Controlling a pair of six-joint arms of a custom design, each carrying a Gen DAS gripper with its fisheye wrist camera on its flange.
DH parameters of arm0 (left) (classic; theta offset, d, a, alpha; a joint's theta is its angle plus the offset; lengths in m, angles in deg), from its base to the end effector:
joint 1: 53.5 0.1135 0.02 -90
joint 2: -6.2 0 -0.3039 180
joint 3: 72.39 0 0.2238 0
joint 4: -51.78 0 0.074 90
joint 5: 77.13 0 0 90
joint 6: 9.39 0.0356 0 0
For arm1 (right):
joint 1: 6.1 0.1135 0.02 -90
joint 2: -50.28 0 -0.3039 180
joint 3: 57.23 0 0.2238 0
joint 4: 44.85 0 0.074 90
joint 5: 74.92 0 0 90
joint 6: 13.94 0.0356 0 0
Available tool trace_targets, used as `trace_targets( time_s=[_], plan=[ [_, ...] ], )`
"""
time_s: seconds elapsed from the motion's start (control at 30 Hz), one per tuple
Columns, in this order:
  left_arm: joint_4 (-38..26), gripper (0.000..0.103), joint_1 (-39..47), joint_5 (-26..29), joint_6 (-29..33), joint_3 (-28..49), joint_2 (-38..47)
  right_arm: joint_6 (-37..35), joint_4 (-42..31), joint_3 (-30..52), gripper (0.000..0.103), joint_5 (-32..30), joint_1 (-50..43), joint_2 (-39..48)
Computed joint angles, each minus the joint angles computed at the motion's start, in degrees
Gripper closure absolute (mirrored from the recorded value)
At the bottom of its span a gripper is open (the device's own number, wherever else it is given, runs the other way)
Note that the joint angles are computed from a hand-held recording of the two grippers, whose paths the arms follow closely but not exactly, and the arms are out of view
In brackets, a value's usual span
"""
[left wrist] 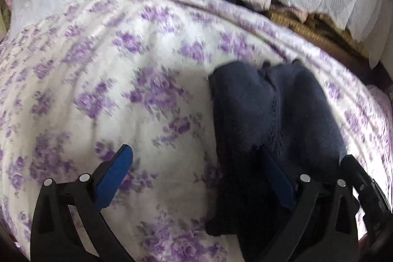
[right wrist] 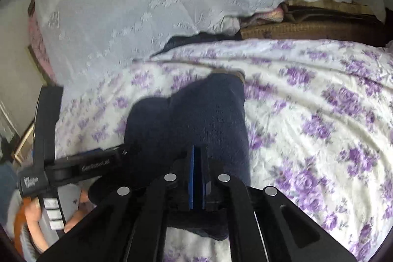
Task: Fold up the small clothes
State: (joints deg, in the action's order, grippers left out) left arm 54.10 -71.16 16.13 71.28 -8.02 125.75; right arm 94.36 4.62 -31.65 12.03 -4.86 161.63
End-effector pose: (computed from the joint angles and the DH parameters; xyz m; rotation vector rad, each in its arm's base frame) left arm 0.3460 -0.1123 0.1068 0.2063 2.5028 -0.2664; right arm 0.2353 0.0070 0.1085 0.2989 2.1942 0.2483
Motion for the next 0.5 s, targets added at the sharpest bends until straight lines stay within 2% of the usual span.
trace_targets(
  time_s=[0.13,0.23,0.27,0.3,0.37,0.43,0.5],
  plan=[
    [1.8,0.005,-1.1,1.0,1.4,-1.6,-2.5,-1.1,-3.6,1.8,0.094,0.5,0.1,-4.2],
    [-0.3,0.004,-5.4,-7.6,2.8,1.2,0.9,-2.0,-9.3,6.2,0.095,-0.1,-0.1,0.3],
    [-0.1,0.004,-5.9,-8.2,3.3,2.1,2.9,-2.1,-5.0,5.6,0.095,-0.5,-0.5,3.9],
    [3.1,0.004,-5.6,-7.3,2.3,1.0,3.5,-2.5,-0.7,4.3,0.095,-0.6,-0.6,5.6],
    [1.6,0.004,-6.0,-8.1,2.4,0.9,2.1,-1.6,-3.0,3.6,0.095,-0.4,-0.4,2.9],
    [4.6,0.004,-6.8,-10.1,3.1,-1.7,0.3,0.0,0.5,0.3,0.091,-0.1,-0.1,1.1],
    [5.9,0.004,-7.7,-10.6,3.4,-3.7,-0.8,-1.0,3.1,-2.8,0.091,3.3,2.0,-1.2]
  ],
)
